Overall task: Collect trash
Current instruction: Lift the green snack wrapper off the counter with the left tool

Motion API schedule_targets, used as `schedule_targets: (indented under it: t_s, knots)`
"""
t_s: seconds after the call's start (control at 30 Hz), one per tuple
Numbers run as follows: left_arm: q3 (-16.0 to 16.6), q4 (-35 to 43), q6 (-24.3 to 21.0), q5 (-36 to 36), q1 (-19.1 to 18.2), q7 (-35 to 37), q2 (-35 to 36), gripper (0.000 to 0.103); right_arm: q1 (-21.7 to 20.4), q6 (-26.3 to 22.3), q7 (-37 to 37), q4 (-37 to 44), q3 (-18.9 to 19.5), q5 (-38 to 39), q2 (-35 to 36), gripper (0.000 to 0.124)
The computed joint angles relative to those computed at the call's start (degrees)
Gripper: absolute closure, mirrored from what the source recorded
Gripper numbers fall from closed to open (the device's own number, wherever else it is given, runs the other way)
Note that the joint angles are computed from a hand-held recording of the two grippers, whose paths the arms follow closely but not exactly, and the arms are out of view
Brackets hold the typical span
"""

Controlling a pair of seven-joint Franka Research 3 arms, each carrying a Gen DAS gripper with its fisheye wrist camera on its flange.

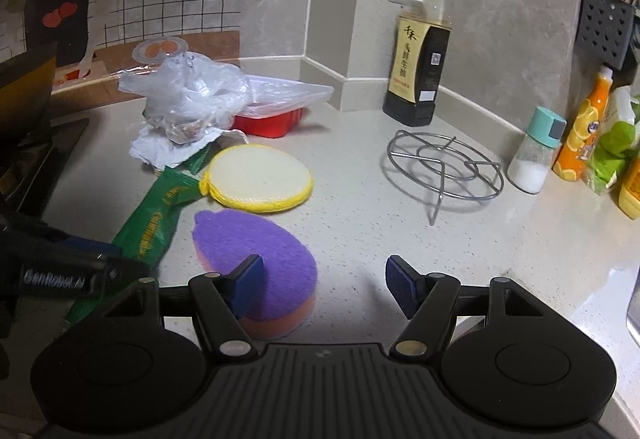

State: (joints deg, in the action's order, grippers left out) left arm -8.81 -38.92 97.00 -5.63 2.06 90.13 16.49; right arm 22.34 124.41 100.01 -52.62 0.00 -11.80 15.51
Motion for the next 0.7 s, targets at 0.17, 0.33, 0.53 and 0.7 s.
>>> schedule_targets:
  t_s: [0.17, 0.33, 0.53, 0.7]
  knots:
    - [0.8, -11.1, 3.1, 0.9, 0.8, 5.3, -7.4, 0.062, -1.2, 0.2, 0.2, -1.5, 0.2, 2.4, -1.0, 0.055]
    - [1.7, -10.9, 4.2, 0.2, 0.9, 2.1, -7.5, 0.066, -2.2, -0.2, 1.2, -2.9, 0.5, 4.6, -1.9, 0.055]
    - [1.1, -8.5, 6.5, 0.3, -0.5, -2.7, -5.5, 0.066, -3.3, 2.0, 1.3, -8.2, 1.1, 6.7, -5.0, 0.055]
    - [1.7, 4.8, 1.6, 8.9, -4.8, -9.2, 3.4, 0.066, -5.3, 5.1, 0.9, -14.2, 1.7, 10.9, -8.8, 0.055]
